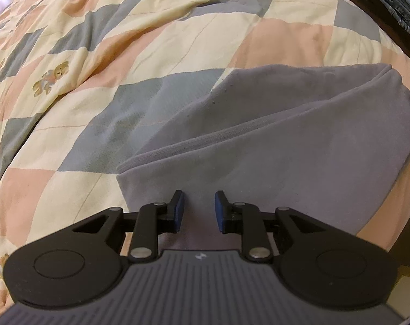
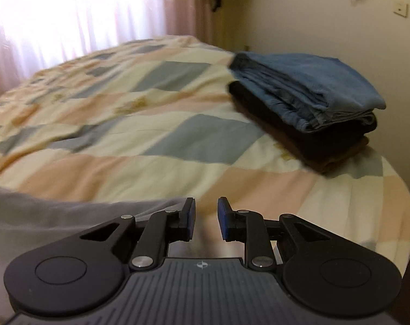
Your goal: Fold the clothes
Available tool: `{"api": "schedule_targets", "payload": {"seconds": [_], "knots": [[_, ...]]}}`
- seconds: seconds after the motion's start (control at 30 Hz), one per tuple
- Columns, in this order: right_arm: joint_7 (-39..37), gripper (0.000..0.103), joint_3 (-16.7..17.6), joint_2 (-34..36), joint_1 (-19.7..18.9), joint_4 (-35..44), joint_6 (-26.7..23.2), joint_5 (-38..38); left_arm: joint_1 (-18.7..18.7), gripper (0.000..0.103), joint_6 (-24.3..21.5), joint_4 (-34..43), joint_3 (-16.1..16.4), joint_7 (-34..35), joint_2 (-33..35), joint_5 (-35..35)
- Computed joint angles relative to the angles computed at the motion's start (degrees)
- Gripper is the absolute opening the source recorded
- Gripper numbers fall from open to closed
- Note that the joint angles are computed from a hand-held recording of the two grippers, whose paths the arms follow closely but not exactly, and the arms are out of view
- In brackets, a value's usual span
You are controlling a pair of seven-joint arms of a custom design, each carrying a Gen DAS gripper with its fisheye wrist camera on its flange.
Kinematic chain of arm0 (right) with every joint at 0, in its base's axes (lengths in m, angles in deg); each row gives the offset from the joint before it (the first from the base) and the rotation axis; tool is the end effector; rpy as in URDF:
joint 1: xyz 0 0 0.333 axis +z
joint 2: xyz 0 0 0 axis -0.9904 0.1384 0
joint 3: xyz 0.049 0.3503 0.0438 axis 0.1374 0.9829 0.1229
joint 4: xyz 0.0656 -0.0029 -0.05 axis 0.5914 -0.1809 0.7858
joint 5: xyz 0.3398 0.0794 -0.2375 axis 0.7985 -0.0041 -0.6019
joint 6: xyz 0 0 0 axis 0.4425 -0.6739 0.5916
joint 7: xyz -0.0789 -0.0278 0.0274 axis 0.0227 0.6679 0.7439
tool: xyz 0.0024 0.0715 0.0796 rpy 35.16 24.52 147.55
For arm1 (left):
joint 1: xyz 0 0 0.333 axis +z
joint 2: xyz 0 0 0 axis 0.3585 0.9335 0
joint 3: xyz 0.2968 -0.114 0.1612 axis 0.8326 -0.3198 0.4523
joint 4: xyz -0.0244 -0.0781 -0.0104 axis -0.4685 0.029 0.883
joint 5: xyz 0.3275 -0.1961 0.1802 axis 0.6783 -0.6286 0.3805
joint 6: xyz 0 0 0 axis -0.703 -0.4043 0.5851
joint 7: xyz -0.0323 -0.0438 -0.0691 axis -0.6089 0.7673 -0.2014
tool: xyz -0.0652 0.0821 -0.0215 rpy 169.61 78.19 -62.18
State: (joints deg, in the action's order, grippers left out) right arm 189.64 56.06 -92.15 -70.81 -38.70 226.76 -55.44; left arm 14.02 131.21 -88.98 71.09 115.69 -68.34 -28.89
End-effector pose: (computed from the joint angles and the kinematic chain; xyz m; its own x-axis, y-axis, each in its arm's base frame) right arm 0.5405 0.1673 0.5605 0.0396 -0.9982 -0.0456 -0.6889 0.0057 -0.7248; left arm 0.5545 -0.1776 0.5908 -0.1781 -0.9823 -0.0579 -0.9520 0.1869 -0.2424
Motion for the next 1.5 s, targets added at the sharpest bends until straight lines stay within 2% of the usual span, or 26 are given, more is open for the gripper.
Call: {"api": "schedule_targets", "payload": {"seconds": [0.1,0.13,0.17,0.2,0.27,0.33,0.4,0.47,0.57,0.83,0.97,1.07,1.1,1.2,1.27,1.4,1.47,1.5], "knots": [[-8.4,0.024,-1.62,-2.38,4.93,-2.79,-0.68,9.98,-0.07,0.02,0.23,-0.19,0.06,1.26,0.09,-0.16],[-10.13,0.022,-1.73,-2.56,5.94,-3.59,-1.47,12.16,-0.07,0.02,0.42,-0.31,0.13,2.0,0.07,-0.39],[-9.0,0.022,-0.74,-2.61,5.1,-4.05,-2.46,10.82,-0.04,0.021,0.69,-0.5,0.24,2.84,0.0,-0.73],[-7.69,0.02,0.16,-2.63,4.34,-4.46,-3.49,9.24,0.0,0.021,0.98,-0.7,0.36,3.76,-0.06,-1.14],[-2.75,0.0,1.15,-2.64,2.39,-5.07,-4.1,6.46,0.15,0.022,1.56,-1.12,0.63,5.88,-0.2,-2.13],[1.62,0.0,1.28,-3.12,1.16,-5.39,-4.17,5.43,0.36,0.022,1.84,-1.33,0.93,8.07,-0.28,-3.37],[7.5,0.0,3.02,-3.86,-0.54,-4.55,-6.18,0.99,0.63,0.022,1.89,-1.2,1.33,10.71,-0.33,-5.09],[12.61,0.013,4.78,-4.73,-1.09,-3.29,-9.06,-3.23,0.96,0.022,2.37,-1.25,1.86,14.24,-0.74,-7.47],[20.06,0.015,7.22,-6.59,0.23,-2.98,-11.04,-6.88,1.67,0.022,3.61,-2.02,3.17,22.17,-2.23,-12.42],[42.16,0.016,15.44,-4.16,9.41,3.06,-18.53,-9.1,5.33,0.021,3.67,-4.55,7.65,47.76,-4.66,-22.41],[51.62,0.015,19.76,0.97,14.64,9.68,-22.66,-13.05,6.75,0.019,3.5,-4.59,8.69,58.96,-3.61,-27.66],[57.83,0.015,21.62,5.93,18.27,15.22,-27.3,-18.26,7.28,0.018,3.73,-5.11,9.0,66.76,-2.63,-32.76],[59.65,0.015,22.13,7.77,19.65,17.28,-30.24,-20.67,7.49,0.018,3.78,-5.28,8.87,68.52,-2.1,-33.64],[57.8,0.014,21.65,13.49,23.33,22.55,-37.85,-19.82,8.08,0.018,5.23,-6.08,7.89,71.07,-0.27,-32.66],[56.15,0.011,20.69,16.0,25.23,24.82,-41.43,-18.89,8.48,0.018,5.16,-5.89,7.86,74.0,-0.01,-33.22],[54.74,0.013,18.43,16.86,29.13,28.41,-46.05,-21.01,9.4,0.018,3.33,-5.21,8.47,82.86,-0.97,-33.83],[52.75,0.027,17.66,17.68,31.63,30.97,-50.03,-22.38,9.49,0.018,4.36,-6.92,8.87,92.16,-2.86,-33.47],[51.71,0.029,17.27,18.13,32.9,32.3,-52.01,-23.09,9.38,0.019,5.11,-8.06,9.22,97.88,-3.94,-33.61]]}}
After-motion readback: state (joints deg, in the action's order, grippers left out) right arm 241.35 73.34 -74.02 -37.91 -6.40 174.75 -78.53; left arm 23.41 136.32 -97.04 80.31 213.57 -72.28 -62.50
